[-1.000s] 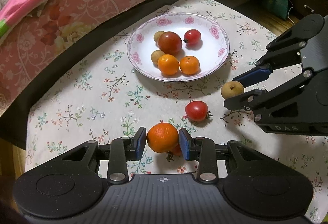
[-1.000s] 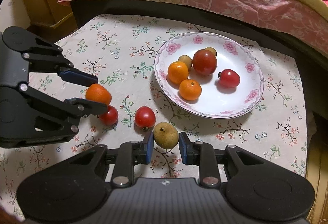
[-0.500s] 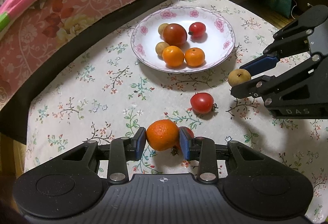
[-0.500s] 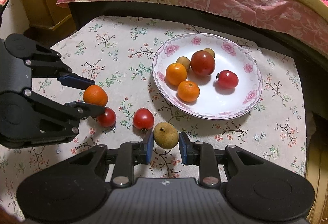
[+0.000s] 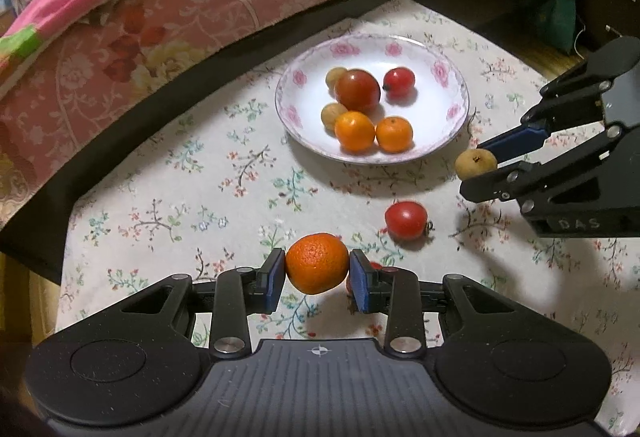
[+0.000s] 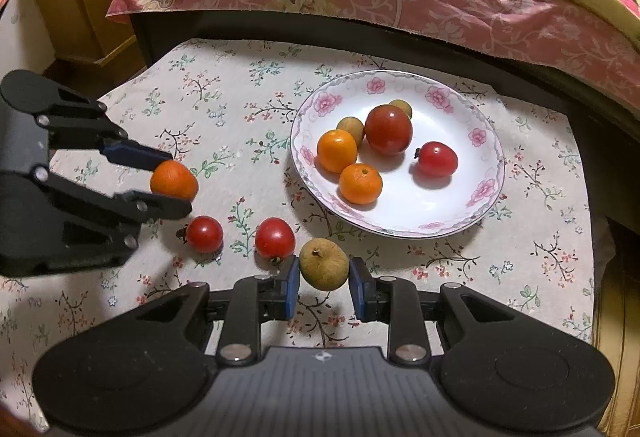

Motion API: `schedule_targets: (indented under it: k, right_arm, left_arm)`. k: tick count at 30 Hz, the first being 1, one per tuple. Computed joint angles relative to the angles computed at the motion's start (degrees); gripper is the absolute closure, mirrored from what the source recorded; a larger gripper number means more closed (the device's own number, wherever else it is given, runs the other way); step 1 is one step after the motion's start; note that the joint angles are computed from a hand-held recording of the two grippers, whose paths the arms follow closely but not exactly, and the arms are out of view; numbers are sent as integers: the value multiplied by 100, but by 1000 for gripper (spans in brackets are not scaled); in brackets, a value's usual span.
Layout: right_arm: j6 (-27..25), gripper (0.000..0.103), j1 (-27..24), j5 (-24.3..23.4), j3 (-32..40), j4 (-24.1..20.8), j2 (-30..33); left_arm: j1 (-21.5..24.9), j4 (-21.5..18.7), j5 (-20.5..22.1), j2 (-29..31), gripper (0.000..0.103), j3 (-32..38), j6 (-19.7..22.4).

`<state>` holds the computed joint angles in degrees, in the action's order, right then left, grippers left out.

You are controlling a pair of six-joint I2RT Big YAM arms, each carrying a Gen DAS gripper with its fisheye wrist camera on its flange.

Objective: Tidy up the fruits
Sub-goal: 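Carry the mandarin and brown fruit over the white plate with both tools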

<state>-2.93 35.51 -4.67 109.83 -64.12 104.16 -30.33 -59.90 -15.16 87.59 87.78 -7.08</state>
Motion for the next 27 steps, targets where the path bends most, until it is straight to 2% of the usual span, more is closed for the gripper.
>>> schedule_targets:
  k: [18, 27]
  right_arm:
    - [205, 76, -245, 71, 423, 93, 244]
    - [245, 76, -312, 100, 597, 116, 382]
  left_arm:
    - [-66, 256, 124, 666, 60, 825, 170]
    - [-73, 250, 127, 967, 60, 1192, 246]
